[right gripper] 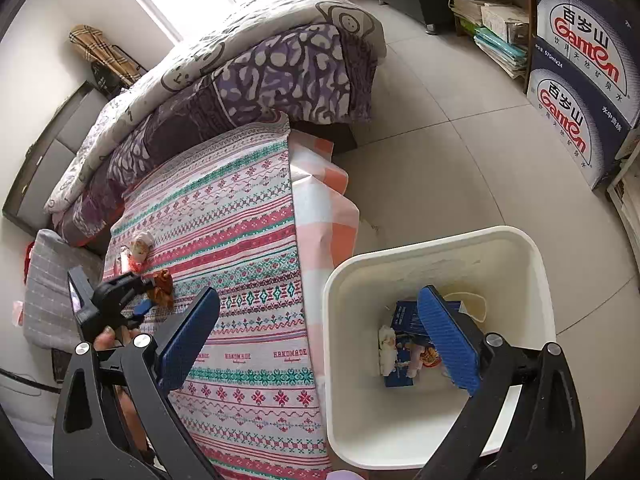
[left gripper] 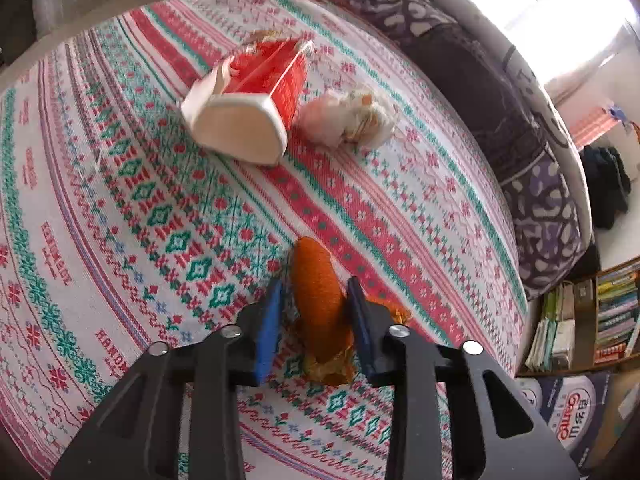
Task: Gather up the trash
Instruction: 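Grasp the orange toy with the left gripper and lift it, then grasp the small orange-brown toy with the right gripper while the left holds its toy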
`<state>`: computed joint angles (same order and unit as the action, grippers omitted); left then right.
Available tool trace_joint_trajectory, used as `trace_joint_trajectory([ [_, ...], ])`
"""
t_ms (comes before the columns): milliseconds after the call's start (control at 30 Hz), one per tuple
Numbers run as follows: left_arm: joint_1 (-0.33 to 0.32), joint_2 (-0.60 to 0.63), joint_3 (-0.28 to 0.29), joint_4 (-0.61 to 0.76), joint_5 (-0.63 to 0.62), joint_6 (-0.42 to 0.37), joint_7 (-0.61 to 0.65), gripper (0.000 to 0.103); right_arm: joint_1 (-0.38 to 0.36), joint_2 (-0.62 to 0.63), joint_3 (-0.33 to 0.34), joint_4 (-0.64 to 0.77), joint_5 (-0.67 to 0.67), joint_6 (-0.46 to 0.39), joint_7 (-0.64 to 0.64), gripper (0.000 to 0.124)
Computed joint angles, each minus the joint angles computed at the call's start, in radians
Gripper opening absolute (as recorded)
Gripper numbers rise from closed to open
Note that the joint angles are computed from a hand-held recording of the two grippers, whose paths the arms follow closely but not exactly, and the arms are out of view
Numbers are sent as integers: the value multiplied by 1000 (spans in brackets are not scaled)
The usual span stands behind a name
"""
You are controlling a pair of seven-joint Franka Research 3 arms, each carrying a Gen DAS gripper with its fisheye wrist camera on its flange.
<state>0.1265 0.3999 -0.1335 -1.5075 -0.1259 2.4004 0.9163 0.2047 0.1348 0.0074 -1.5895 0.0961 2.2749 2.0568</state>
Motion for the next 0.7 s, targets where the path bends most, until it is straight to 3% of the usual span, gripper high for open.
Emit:
trace_joint_trajectory([
  [133,27,-56,-23,-61,-56,17,85,23,6,8,6,9,11,-1,-6,95],
  [333,38,-213,-13,-209,-134,11,229,22,29,32,21,34,29,-6,-30,95],
  [433,28,-306,13,-274,-143,14,297,22,50,47,27,41,22,8,-19,95],
  [700,-5,-555,111,-438,-139,137,444,22,142,179,48,164,-42,12,-34,95],
])
